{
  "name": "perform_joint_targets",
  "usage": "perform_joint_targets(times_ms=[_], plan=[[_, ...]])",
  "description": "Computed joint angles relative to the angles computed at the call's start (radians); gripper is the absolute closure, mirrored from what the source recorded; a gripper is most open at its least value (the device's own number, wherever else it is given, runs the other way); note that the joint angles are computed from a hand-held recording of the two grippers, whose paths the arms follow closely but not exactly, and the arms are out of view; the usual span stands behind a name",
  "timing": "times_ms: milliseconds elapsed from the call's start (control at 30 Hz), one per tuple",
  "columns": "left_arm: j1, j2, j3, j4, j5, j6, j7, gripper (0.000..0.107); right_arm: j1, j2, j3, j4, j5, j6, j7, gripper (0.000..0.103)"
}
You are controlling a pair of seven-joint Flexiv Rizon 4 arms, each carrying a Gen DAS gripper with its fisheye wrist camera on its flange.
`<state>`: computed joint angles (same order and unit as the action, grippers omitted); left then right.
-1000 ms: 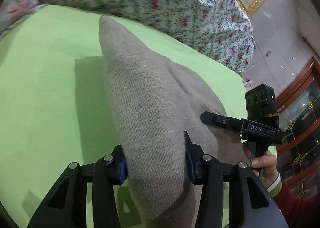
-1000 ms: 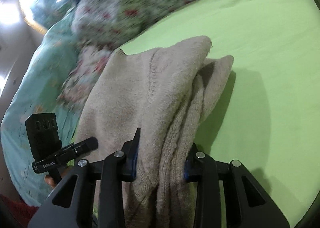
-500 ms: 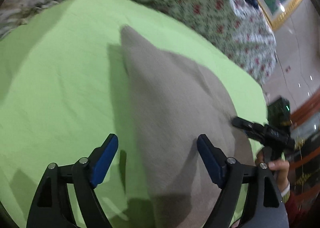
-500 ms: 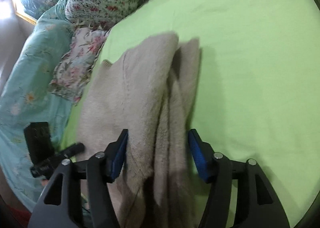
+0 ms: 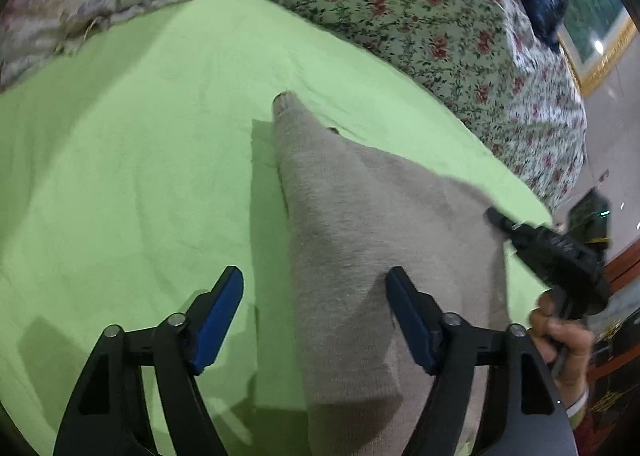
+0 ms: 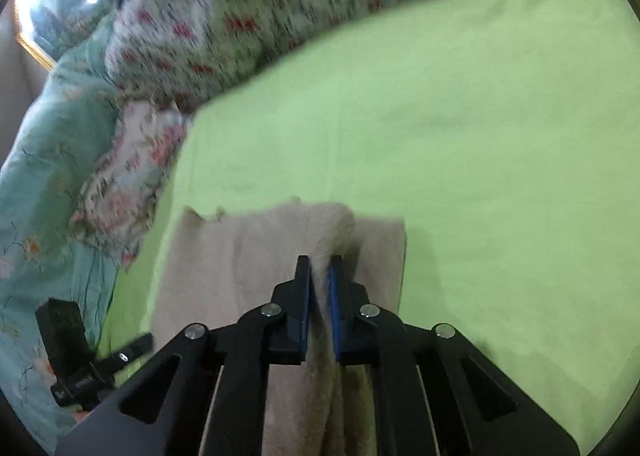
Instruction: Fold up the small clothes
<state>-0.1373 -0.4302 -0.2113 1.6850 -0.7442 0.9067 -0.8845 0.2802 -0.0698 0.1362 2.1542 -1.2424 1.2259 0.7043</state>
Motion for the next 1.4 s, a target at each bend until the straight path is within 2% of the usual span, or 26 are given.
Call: perform_joint_targets(times_ms=[67, 133, 200, 267, 367, 433, 500, 567, 700, 900, 1000, 1200, 1233, 1267, 1300, 1333, 1367, 1400], plan=[[-0.024, 0.001, 0.010, 0.000, 0.047, 0.038, 0.001, 0.034, 0.015, 0.030, 0.021, 0.008, 0.023, -0.086, -0.022, 0.095], [-0.050, -0.014, 0.023, -0.021, 0.116, 0.047, -0.033, 0.034, 0.029, 0.027, 0.040, 0.012, 0.110, -0.148, -0.092, 0.095], [-0.071, -0.033, 0.027, -0.032, 0.170, 0.088, -0.042, 0.032, 0.029, 0.004, 0.037, 0.024, 0.175, -0.126, -0.109, 0.095], [-0.081, -0.048, 0.043, -0.060, 0.229, 0.060, -0.090, 0.032, 0.035, -0.022, 0.032, 0.026, 0.232, -0.108, -0.135, 0.095], [-0.056, -0.020, 0.024, -0.037, 0.215, 0.056, -0.087, 0.032, 0.044, -0.015, 0.020, 0.036, 0.238, -0.071, -0.119, 0.090], [-0.040, 0.021, 0.014, 0.011, 0.193, 0.077, -0.049, 0.034, 0.047, 0.024, 0.022, 0.053, 0.197, -0.054, -0.066, 0.088], [-0.017, 0.081, -0.002, 0.088, 0.138, 0.094, 0.020, 0.034, 0.054, 0.061, 0.045, 0.064, 0.169, -0.075, -0.039, 0.071], [-0.006, 0.137, -0.004, 0.160, 0.071, 0.105, 0.091, 0.034, 0.073, 0.093, 0.083, 0.067, 0.174, -0.135, -0.027, 0.062], [-0.012, 0.279, 0.022, 0.339, -0.123, 0.092, 0.278, 0.034, 0.114, 0.148, 0.153, 0.101, 0.154, -0.188, 0.076, 0.061], [-0.078, 0.406, 0.114, 0.510, -0.243, 0.058, 0.437, 0.033, 0.182, 0.166, 0.215, 0.133, 0.116, -0.226, 0.216, 0.061], [-0.103, 0.409, 0.129, 0.542, -0.236, 0.076, 0.460, 0.034, 0.203, 0.150, 0.210, 0.137, 0.090, -0.212, 0.251, 0.061], [-0.155, 0.366, 0.105, 0.559, -0.262, 0.245, 0.458, 0.036, 0.224, 0.097, 0.181, 0.107, 0.089, -0.188, 0.182, 0.061], [-0.157, 0.355, 0.102, 0.555, -0.248, 0.263, 0.447, 0.041, 0.228, 0.085, 0.177, 0.100, 0.099, -0.188, 0.154, 0.061], [-0.160, 0.342, 0.099, 0.551, -0.224, 0.286, 0.432, 0.045, 0.231, 0.077, 0.172, 0.097, 0.110, -0.178, 0.135, 0.061], [-0.164, 0.329, 0.098, 0.552, -0.174, 0.324, 0.394, 0.059, 0.231, 0.064, 0.164, 0.094, 0.119, -0.157, 0.120, 0.071], [-0.161, 0.321, 0.098, 0.550, -0.143, 0.330, 0.366, 0.066, 0.230, 0.054, 0.157, 0.091, 0.130, -0.134, 0.103, 0.085], [-0.155, 0.318, 0.096, 0.548, -0.130, 0.322, 0.343, 0.068, 0.232, 0.052, 0.156, 0.088, 0.156, -0.130, 0.077, 0.097], [-0.151, 0.320, 0.089, 0.550, -0.144, 0.323, 0.348, 0.077, 0.238, 0.059, 0.158, 0.081, 0.178, -0.149, 0.045, 0.097]])
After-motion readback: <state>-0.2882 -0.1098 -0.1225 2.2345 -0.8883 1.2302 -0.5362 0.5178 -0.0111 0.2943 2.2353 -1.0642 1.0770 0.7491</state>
